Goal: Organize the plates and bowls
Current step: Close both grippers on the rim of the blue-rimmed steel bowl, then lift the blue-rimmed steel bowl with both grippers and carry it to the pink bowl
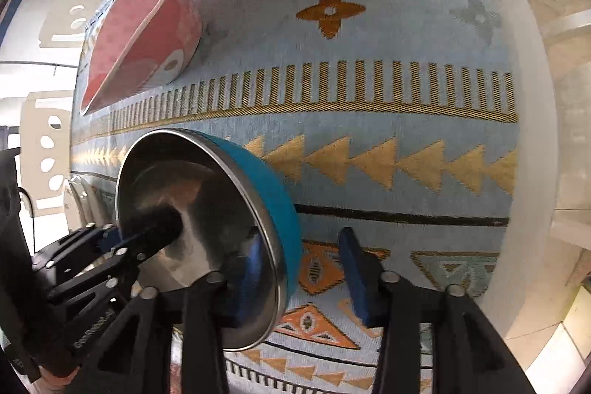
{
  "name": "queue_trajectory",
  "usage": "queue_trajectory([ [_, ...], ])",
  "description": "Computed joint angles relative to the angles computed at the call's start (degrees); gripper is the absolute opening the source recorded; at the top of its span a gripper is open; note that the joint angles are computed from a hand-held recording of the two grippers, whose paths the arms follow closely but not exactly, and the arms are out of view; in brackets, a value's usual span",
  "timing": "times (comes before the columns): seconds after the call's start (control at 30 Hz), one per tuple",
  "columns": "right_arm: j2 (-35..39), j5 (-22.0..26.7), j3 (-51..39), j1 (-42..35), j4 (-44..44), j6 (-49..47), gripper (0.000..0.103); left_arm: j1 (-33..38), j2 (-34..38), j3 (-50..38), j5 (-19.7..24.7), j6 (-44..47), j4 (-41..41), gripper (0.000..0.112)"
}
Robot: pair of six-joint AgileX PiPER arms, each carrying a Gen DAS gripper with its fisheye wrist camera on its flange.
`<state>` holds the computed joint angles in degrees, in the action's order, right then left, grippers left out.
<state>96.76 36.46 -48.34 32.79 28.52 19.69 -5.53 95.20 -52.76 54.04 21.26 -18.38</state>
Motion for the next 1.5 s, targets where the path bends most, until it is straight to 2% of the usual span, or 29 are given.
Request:
queue_trajectory([
  [0.1, 0.5, -1.0, -0.1, 0.5, 0.8, -0.5, 0.017, 1.0, 1.0, 0.4, -0.5, 2.1, -2.6, 0.012],
  [0.13, 1.0, -1.2, -0.2, 0.4, 2.2, -1.7, 0.016, 1.1, 1.2, 0.8, -1.2, 2.3, -3.6, 0.012],
  [0.27, 0.8, -2.1, 0.5, 0.1, 4.6, -3.5, 0.015, 3.0, 3.0, 0.5, -0.9, 4.3, -7.1, 0.014],
  [0.37, -0.1, -2.4, 2.4, -1.5, 9.2, -6.8, 0.014, 3.9, 3.0, 0.2, -0.7, 5.5, -6.7, 0.013],
  [0.67, -4.8, -1.8, 4.7, -1.7, 8.3, -6.2, 0.014, 5.1, -0.1, -1.1, 2.7, 7.0, -6.5, 0.012],
  [1.07, -9.6, 5.3, -0.2, 0.0, -0.6, 4.8, 0.014, 5.5, -1.5, -7.7, 9.3, 3.8, -5.3, 0.013],
  [1.37, -9.3, 12.7, -10.7, 0.1, -7.6, 11.0, 0.014, 6.0, 1.1, -16.4, 12.3, 2.9, -5.6, 0.014],
  [1.5, -5.7, 16.1, -17.9, 0.2, -10.2, 11.7, 0.014, 7.2, 3.6, -20.8, 13.4, 3.3, -5.7, 0.014],
])
